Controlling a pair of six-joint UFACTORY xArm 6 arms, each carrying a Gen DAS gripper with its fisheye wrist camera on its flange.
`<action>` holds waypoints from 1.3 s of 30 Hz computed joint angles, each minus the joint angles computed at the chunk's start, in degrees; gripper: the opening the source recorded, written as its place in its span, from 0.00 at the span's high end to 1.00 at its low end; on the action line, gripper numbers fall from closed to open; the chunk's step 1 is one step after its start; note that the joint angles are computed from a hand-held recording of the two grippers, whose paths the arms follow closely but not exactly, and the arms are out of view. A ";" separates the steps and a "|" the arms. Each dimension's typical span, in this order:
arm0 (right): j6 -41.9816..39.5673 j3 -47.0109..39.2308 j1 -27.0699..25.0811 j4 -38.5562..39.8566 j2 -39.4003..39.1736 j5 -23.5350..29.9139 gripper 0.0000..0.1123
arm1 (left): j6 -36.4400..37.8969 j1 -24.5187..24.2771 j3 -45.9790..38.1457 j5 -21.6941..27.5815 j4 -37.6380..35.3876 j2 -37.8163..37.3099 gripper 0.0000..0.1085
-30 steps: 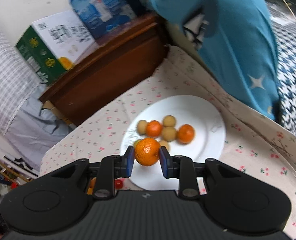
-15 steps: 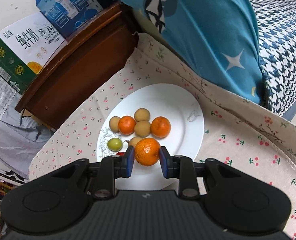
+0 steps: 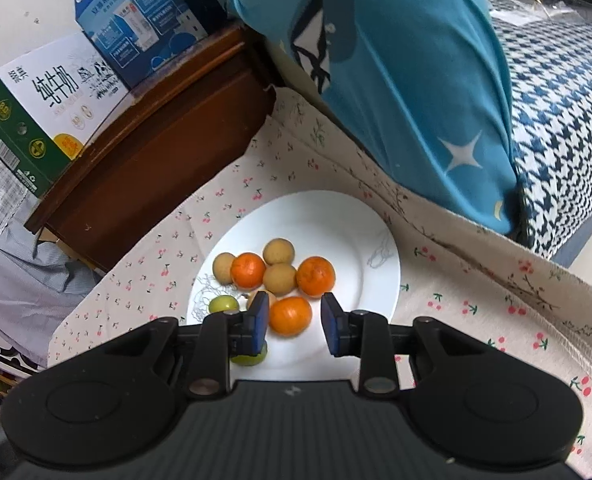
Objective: Organize fruits
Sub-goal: 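Move both open tools back from the plate to the fruit pile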
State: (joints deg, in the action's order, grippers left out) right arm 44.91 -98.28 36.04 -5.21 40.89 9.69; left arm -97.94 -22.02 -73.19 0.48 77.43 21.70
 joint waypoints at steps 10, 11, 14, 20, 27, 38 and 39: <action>-9.13 0.74 1.53 5.89 -0.30 -2.49 0.73 | 2.75 2.48 8.39 4.45 -5.48 -9.38 0.31; -10.85 0.82 1.80 7.28 -0.32 -2.63 0.73 | 3.68 2.70 9.36 4.84 -6.56 -10.23 0.31; -19.24 0.61 2.95 14.88 -0.16 -3.02 0.73 | 5.78 3.25 12.17 5.77 -8.63 -12.79 0.30; -34.65 -0.60 5.29 28.92 0.28 -2.59 0.73 | 9.52 4.15 17.53 7.44 -12.26 -17.49 0.30; -50.07 -1.08 7.81 41.15 0.25 -1.03 0.73 | 7.57 5.14 22.16 7.62 -11.27 -21.04 0.30; -54.32 -2.95 9.38 42.88 1.83 1.35 0.73 | 10.28 5.78 26.06 9.08 -12.45 -22.11 0.30; -54.34 -3.30 9.52 42.58 2.14 1.47 0.73 | 10.27 5.88 26.32 9.13 -12.55 -22.07 0.30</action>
State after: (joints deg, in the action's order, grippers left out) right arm -9.42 -101.58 45.56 37.37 43.03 11.16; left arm -87.67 -16.15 -46.87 9.61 64.88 -0.36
